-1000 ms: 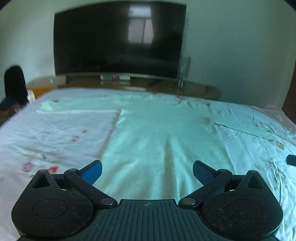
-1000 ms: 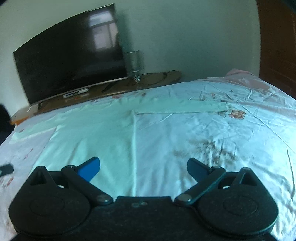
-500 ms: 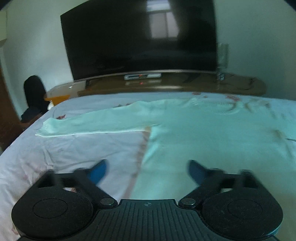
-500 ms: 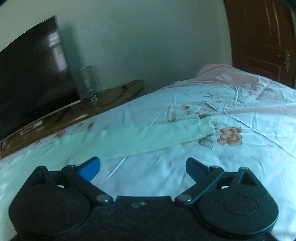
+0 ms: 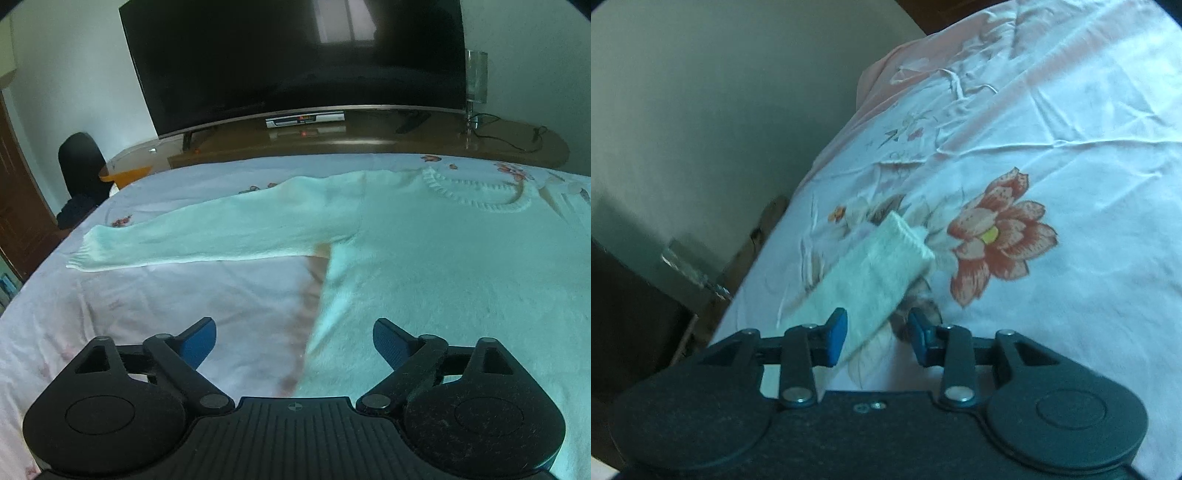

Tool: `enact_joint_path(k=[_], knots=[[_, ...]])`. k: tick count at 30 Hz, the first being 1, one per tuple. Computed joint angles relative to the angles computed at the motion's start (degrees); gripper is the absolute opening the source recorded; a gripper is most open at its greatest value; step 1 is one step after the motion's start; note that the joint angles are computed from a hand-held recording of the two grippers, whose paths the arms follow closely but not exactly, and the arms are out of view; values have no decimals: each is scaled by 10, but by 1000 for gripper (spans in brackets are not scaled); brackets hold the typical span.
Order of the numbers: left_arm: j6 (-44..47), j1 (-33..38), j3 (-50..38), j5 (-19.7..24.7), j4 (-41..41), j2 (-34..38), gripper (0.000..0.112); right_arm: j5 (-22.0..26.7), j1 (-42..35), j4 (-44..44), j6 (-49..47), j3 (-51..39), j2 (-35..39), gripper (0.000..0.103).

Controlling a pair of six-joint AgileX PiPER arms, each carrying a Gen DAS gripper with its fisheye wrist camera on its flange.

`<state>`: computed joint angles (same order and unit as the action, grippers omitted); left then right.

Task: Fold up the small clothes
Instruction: 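Grasp the sleeve cuff with the right gripper and lift it, then fold the held sleeve across the sweater body and release it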

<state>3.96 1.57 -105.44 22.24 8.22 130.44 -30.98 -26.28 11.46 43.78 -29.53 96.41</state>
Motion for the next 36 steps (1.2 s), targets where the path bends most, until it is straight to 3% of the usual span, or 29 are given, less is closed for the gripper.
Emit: enact_joint_path(k=[2, 5, 6, 9, 13, 18, 22, 26, 31, 36], knots=[[4, -3, -34, 23, -14, 17, 93, -17, -8, -19, 17, -7, 15, 38], [-4, -12, -72, 45, -14, 38, 94, -4, -8, -21, 8, -22, 19, 36], [-9, -14, -85, 52, -17, 45, 94, 1, -8, -16, -8, -24, 17, 34], [-13, -16, -117, 74, -29, 64, 94, 20, -16, 2, -41, -38, 27, 2], [-31, -14, -133, 79, -10, 78, 103, -28, -45, -76, 34, -22, 43, 1], [-10, 4, -163, 93, -21, 99, 103, -6, -11, 27, -78, -39, 38, 3], [9, 26, -165, 92, -44, 103, 103, 19, 40, 182, -250, -62, 26, 4], [103, 57, -147, 74, -128, 94, 103, 22, 98, 295, -379, -96, 19, 4], [212, 100, -228, 143, -262, 134, 103, 25, 212, 464, -576, -175, 29, 4], [244, 135, -391, 249, -323, 216, 103, 49, 333, 592, -726, -299, 89, 4]])
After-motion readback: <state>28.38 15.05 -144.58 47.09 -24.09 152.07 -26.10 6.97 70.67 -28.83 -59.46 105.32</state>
